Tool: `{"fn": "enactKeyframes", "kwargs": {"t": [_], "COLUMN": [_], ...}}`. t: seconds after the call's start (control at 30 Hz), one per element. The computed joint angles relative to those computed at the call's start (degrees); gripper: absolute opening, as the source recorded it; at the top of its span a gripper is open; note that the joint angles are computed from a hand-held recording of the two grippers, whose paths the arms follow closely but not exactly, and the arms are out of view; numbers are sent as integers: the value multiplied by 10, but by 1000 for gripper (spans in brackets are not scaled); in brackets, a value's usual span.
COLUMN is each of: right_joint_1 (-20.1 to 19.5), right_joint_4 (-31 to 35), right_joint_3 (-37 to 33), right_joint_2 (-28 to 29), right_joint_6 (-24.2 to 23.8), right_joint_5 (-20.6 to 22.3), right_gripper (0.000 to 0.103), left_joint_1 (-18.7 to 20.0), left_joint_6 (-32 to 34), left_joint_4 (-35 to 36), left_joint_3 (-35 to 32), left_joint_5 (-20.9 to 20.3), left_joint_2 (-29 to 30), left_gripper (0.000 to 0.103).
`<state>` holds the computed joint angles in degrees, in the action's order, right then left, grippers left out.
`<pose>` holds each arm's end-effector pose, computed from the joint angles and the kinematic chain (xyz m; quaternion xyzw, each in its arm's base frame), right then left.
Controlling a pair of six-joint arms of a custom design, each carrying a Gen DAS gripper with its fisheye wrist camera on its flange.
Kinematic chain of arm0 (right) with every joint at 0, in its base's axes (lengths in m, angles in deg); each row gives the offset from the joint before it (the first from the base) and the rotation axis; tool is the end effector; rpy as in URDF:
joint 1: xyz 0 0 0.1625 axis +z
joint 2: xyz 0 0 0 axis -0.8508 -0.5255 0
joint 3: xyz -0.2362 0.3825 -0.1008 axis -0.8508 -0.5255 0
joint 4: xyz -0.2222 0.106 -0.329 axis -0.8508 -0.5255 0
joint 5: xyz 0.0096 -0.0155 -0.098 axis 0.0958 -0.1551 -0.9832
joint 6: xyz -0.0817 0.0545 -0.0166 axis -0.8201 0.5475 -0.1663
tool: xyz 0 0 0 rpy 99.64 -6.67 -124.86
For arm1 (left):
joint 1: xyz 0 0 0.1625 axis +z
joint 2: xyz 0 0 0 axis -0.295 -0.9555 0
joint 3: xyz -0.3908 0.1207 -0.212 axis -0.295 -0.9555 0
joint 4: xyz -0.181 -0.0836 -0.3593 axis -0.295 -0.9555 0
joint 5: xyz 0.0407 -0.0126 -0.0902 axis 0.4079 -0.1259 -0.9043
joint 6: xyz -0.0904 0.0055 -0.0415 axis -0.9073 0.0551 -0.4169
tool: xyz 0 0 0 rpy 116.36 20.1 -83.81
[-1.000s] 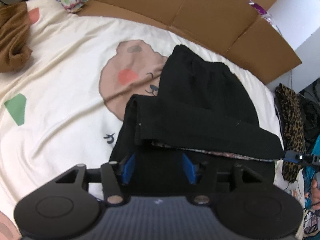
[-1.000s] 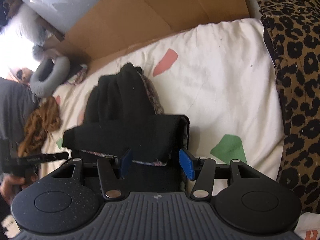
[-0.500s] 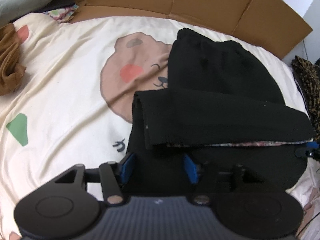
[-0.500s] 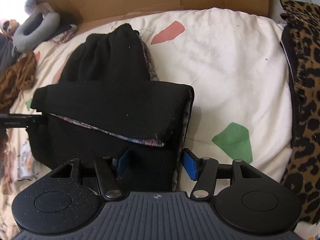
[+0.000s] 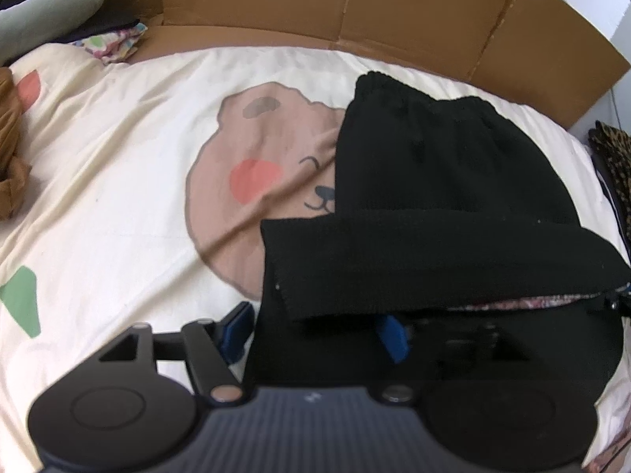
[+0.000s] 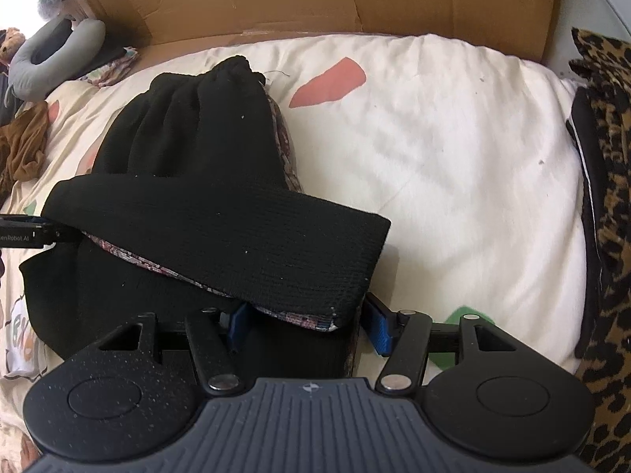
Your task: Fold clothes
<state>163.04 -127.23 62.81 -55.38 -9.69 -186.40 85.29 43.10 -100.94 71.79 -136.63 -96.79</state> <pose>0.2385 -0.5820 0.0742 0.1381 -0.9419 0.1783 0.2491 -0.0382 -0.5905 0.2652 0.2806 0.9179 -0.1052 0.2599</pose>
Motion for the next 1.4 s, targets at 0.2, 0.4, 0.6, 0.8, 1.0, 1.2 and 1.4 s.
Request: {"fn": "enactKeyframes", "kwargs": {"t": [0.2,0.4,0.6,0.8,1.0,1.2,1.4], "right_joint_1": [1,1,-5,-4,-6,-21,-33], "right_joint_4": [-13,-15,-6,-20,-37,-50,-49], "right_joint_3": [-13,-42,-73,-104,-107,-80,-74], "right_joint_2": [9,21,31,44,38,16,14], "right_joint_6": [-14,-48,-73,-89,-81,-49,-44], "right_joint_5": [-6,-12,-9,-16,-14,8,34], "right_gripper": [64,64,64,64,64,63,53], "left_joint_1": [-5,-9,-10,-15,-18,-15,-7], "left_joint_6": [15,18,21,40,39,62,72], "left_joint_4": [-21,-38,-65,-97,-124,-121,-121], "left_joint_3": [-3,-15,-32,-47,-57,-53,-34], "left_joint_5": [5,5,-2,-7,-13,-21,-16], "left_joint_2": [10,24,42,63,62,53,51], "left_gripper": [70,67,66,65,63,62,34]}}
